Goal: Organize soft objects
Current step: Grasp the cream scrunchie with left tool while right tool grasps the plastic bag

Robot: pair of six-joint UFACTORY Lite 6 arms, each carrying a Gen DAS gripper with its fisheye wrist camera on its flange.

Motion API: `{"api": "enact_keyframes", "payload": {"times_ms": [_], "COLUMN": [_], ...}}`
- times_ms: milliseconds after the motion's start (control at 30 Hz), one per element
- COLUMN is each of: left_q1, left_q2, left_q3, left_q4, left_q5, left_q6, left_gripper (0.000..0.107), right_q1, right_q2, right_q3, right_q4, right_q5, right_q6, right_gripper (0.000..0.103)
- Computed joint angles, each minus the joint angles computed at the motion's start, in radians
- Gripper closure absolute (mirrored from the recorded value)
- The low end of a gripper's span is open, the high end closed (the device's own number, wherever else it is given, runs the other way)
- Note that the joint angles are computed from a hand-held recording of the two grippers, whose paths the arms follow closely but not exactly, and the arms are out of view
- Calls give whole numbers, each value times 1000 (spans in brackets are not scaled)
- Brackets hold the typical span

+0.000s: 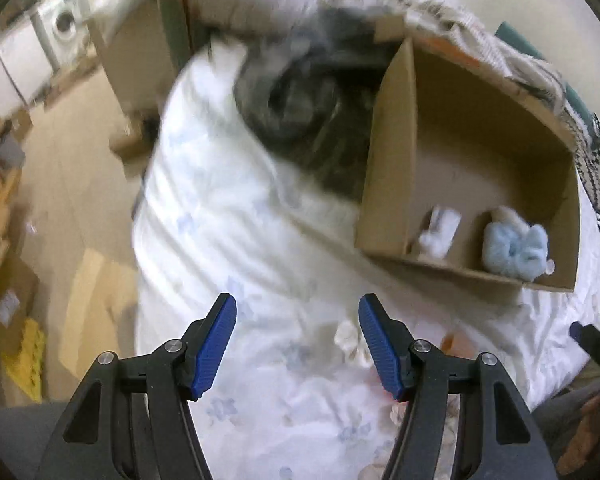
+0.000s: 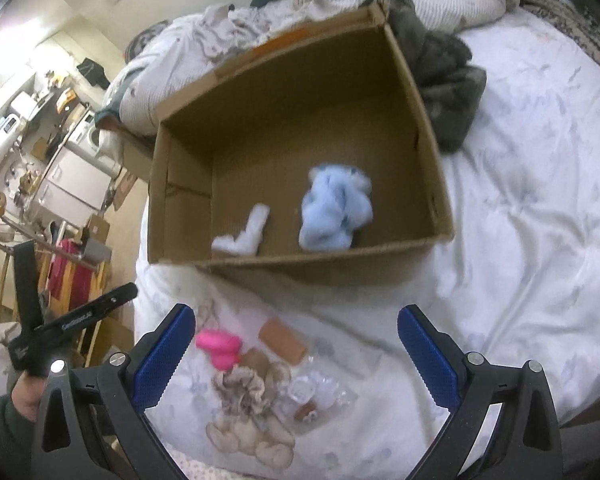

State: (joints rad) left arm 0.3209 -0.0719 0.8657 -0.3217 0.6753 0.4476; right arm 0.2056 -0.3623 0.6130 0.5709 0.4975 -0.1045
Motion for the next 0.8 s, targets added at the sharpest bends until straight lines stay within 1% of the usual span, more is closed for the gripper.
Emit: {"api": "enact_keyframes", "payload": {"times_ms": [133,267,467,500,533,567,600,633,667,733,800], "left_q1": [-22,-99,-173,-190,-204,-218,-229,-242,-247,-250,-247], "left_q2": [70,116,189,206,224,235,237,239,239,234,219], "left_q3": [-2,-23,-9,-2,6,4,-4,-8,-11,-20,-26], "left_q4": [-49,-51,-40,-23,-5,11,22,35,39,19,9], "left_q5": [37,23,-9,-12,-15,-21,-30,-38,-41,-37,-35], "left_q6": [-3,-19,-93,-109,-125,-137,-150,-165,-167,-137,-122], "left_gripper": [46,46,46,46,47,48,52,61,66,80,88], "right_q1": [11,-19,-74,-72,-67,-62,-57,-51,-43,-23,11], "right_q2": [48,99,207,223,240,262,284,302,323,363,402], "right_q3": [6,2,-8,-12,-12,-8,-5,-1,8,22,42], "right_q4": [30,83,130,130,133,142,155,164,167,177,176], "right_q5": [1,27,113,120,126,135,140,139,137,132,121], "right_q6": [-9,-63,-145,-147,-151,-164,-178,-187,-186,-193,-184], "right_gripper": [0,0,0,3,16,21,24,24,24,24,24]}}
